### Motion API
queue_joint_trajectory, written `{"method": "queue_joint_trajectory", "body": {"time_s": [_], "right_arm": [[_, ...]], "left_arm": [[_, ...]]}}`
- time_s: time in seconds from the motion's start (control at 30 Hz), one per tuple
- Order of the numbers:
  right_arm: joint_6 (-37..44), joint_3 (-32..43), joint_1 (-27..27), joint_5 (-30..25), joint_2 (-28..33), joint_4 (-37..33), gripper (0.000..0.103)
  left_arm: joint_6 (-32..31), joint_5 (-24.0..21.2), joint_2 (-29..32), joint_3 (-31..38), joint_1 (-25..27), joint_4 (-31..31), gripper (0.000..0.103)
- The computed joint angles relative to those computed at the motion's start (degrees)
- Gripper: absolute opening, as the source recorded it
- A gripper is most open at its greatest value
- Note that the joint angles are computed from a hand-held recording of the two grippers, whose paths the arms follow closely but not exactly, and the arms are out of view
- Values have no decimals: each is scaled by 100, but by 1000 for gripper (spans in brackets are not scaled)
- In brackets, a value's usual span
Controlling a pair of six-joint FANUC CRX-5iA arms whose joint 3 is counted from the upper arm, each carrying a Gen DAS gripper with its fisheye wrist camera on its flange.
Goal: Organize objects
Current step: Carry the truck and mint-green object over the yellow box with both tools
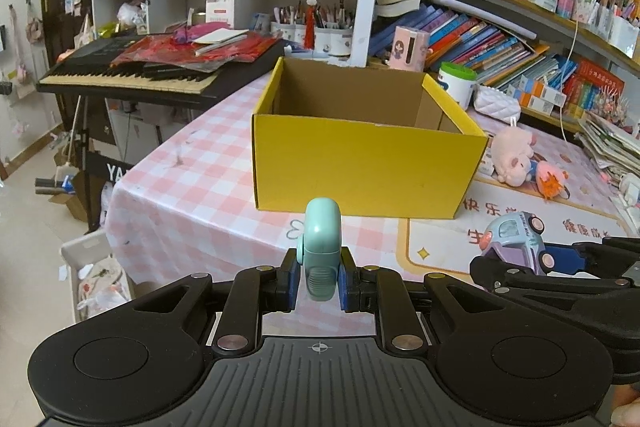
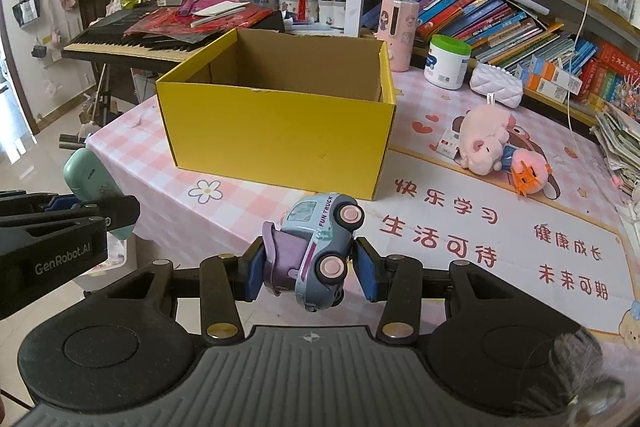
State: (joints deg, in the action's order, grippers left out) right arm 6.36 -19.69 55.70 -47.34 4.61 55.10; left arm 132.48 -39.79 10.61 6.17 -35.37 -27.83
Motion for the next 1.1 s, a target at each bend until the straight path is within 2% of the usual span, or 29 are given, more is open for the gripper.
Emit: {"method": "queue_joint_trajectory", "body": {"time_s": [0.2,0.37,0.53,0.63,0.7,0.9,1.1], "right_arm": [[-42,-31,-179,236,29,287,43],[-191,-53,-511,623,97,857,43],[-687,-42,-1129,1220,220,2165,43],[-928,118,-1583,1663,366,2887,43],[-924,303,-1813,1894,507,3075,43],[-148,886,-2159,2308,982,2559,43],[1245,1406,-2188,2483,1384,1319,43]], "left_arm": [[121,-7,104,222,-114,-359,17],[303,-62,274,553,-200,-786,17],[750,99,537,1042,-207,-1330,17],[683,64,855,1501,-174,-1417,17],[587,-29,1116,1856,-158,-1437,17],[213,-552,1907,2924,-68,-1244,17],[-235,-1115,2458,3625,-19,-941,17]]}}
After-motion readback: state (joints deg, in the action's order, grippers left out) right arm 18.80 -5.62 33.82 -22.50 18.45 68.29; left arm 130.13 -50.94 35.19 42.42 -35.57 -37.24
